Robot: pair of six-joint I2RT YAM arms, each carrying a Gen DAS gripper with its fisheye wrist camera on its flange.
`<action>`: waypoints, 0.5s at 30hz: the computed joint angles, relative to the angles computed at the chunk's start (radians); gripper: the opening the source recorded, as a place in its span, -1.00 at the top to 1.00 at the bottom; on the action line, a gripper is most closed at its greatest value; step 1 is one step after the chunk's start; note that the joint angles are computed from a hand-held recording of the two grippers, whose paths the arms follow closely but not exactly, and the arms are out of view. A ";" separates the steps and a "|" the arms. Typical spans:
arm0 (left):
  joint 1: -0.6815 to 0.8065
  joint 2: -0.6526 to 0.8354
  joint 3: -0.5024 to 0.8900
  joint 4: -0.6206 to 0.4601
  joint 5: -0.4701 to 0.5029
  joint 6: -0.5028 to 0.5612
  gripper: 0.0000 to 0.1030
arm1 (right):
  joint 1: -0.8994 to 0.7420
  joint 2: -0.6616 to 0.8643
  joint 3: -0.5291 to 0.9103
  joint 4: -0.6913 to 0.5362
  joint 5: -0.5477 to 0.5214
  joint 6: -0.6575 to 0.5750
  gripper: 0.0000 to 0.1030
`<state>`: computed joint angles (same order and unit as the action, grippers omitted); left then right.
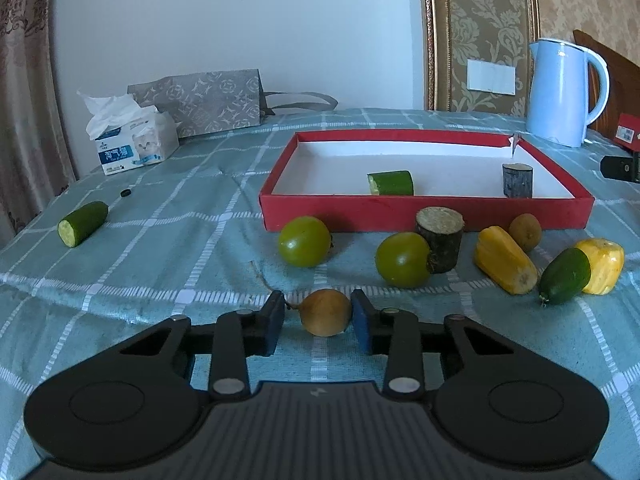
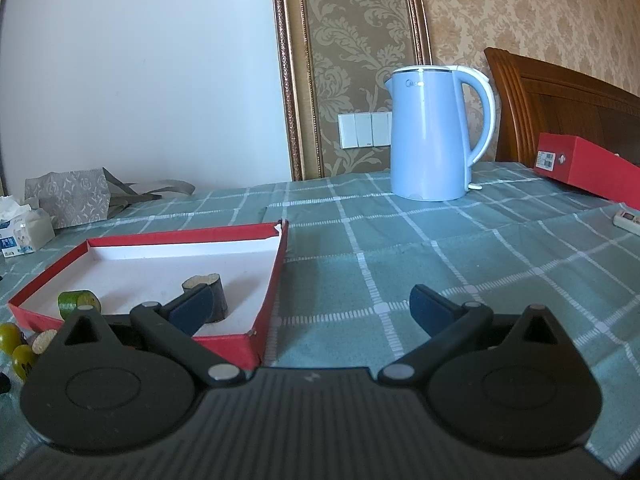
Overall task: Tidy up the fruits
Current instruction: 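Carry the brown fruit into the tray and open left gripper while right grasps the yellow fruit chunk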
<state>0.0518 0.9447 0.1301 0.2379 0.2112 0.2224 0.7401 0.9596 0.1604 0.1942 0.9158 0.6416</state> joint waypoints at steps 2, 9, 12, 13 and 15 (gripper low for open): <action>-0.003 -0.004 -0.004 0.004 -0.003 0.002 0.35 | 0.000 0.000 0.000 -0.001 0.000 0.001 -1.00; -0.011 -0.010 -0.009 0.009 -0.012 -0.001 0.37 | -0.001 0.001 -0.007 0.011 0.005 -0.001 -1.00; -0.011 -0.005 -0.006 0.011 -0.013 -0.005 0.37 | -0.002 -0.009 -0.011 0.013 0.001 -0.006 -1.00; -0.012 -0.001 -0.004 0.014 -0.015 -0.007 0.37 | 0.000 -0.013 -0.012 0.010 0.002 -0.005 -1.00; -0.016 0.002 -0.004 0.020 -0.021 -0.010 0.37 | 0.003 -0.013 -0.009 0.001 0.007 -0.001 -1.00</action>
<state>0.0355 0.9470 0.1257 0.2577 0.1901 0.2123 0.7430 0.9466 0.1511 0.1954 0.9229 0.6406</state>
